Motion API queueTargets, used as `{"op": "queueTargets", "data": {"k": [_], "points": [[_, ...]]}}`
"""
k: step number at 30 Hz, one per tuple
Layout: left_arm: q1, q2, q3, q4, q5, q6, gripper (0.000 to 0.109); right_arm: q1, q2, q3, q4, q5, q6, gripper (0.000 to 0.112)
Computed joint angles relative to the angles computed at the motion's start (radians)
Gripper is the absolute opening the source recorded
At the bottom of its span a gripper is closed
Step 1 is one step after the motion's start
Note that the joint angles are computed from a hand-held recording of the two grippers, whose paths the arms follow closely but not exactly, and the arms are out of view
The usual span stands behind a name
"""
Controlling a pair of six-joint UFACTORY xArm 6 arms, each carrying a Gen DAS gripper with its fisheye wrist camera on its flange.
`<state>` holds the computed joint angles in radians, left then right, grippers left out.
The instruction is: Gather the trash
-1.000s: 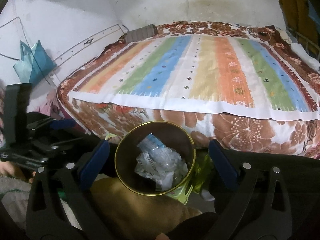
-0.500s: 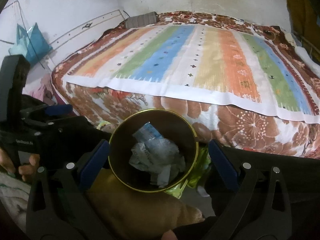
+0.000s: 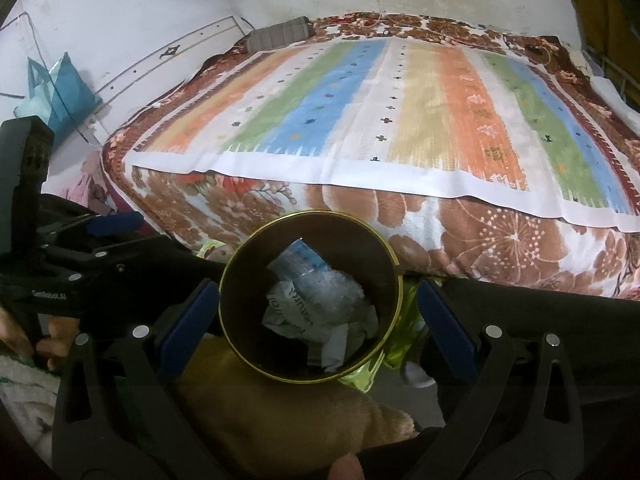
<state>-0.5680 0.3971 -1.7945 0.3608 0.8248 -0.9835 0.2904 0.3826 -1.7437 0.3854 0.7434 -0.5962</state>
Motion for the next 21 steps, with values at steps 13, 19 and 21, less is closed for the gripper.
{"op": "queueTargets", "data": {"k": [13,19,21], "points": [[-0.001,0.002,0.007,-0.026,-0.002,0.012,0.097,-0.009,0.012,-0.028,0.039,0.052,-0.004,0.094],[-0.003,0.006,0.004,-0.033,0.002,0.015,0.097,-0.011,0.015,-0.035,0.036,0.059,0.005,0.094],[-0.002,0.011,-0.004,-0.036,0.01,0.017,0.097,-0.011,0.016,-0.035,0.036,0.06,0.004,0.094]]}}
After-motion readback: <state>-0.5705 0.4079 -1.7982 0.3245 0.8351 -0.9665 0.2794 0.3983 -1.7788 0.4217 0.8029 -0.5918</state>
